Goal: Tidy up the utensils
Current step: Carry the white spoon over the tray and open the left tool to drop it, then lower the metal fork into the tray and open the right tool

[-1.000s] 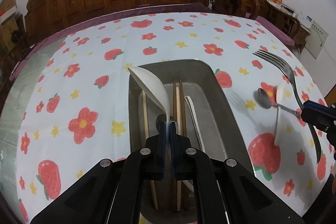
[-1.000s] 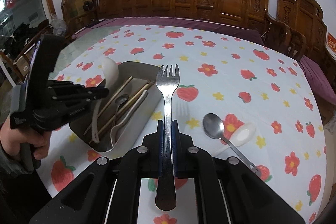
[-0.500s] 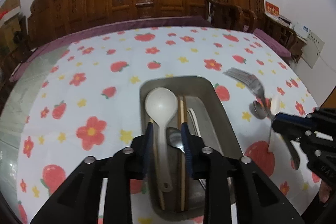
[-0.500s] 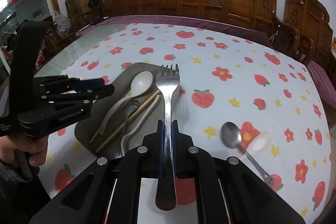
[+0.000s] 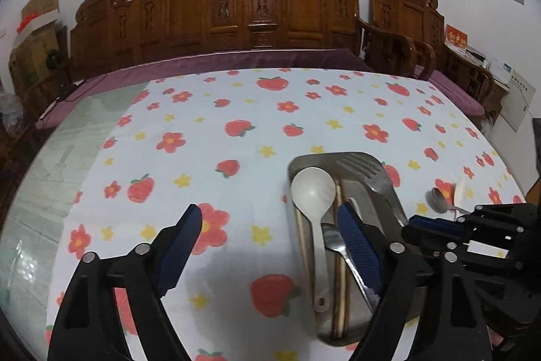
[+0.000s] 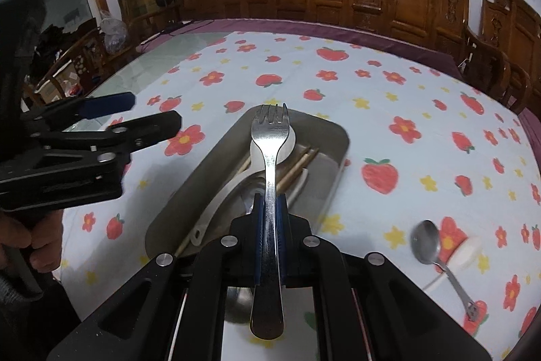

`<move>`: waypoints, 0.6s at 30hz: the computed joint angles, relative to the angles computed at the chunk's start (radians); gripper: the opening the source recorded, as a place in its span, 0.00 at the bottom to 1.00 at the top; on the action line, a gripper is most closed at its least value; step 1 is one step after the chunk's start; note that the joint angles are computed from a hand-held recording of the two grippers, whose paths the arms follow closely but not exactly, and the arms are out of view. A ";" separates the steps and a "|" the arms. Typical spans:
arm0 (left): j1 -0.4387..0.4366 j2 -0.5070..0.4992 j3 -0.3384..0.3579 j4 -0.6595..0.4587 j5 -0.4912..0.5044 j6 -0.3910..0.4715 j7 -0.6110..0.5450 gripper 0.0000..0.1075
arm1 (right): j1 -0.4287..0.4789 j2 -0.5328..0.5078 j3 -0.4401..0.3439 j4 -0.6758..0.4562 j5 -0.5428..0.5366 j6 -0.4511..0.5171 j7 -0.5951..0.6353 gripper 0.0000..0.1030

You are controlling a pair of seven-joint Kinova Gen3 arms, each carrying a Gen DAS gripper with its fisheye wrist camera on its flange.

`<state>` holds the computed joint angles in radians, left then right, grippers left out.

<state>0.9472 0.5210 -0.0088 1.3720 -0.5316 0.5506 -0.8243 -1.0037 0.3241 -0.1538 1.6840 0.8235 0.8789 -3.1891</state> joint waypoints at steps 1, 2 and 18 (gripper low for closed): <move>-0.001 -0.001 -0.002 0.000 0.001 0.001 0.001 0.77 | 0.007 0.007 0.001 -0.005 -0.004 -0.010 0.003 0.09; -0.004 -0.002 -0.003 0.001 0.002 0.003 0.002 0.79 | 0.013 0.014 0.003 -0.010 -0.010 -0.018 0.008 0.09; -0.015 -0.021 -0.006 0.023 0.000 -0.017 0.023 0.82 | 0.035 0.103 0.074 -0.049 -0.152 -0.134 0.075 0.09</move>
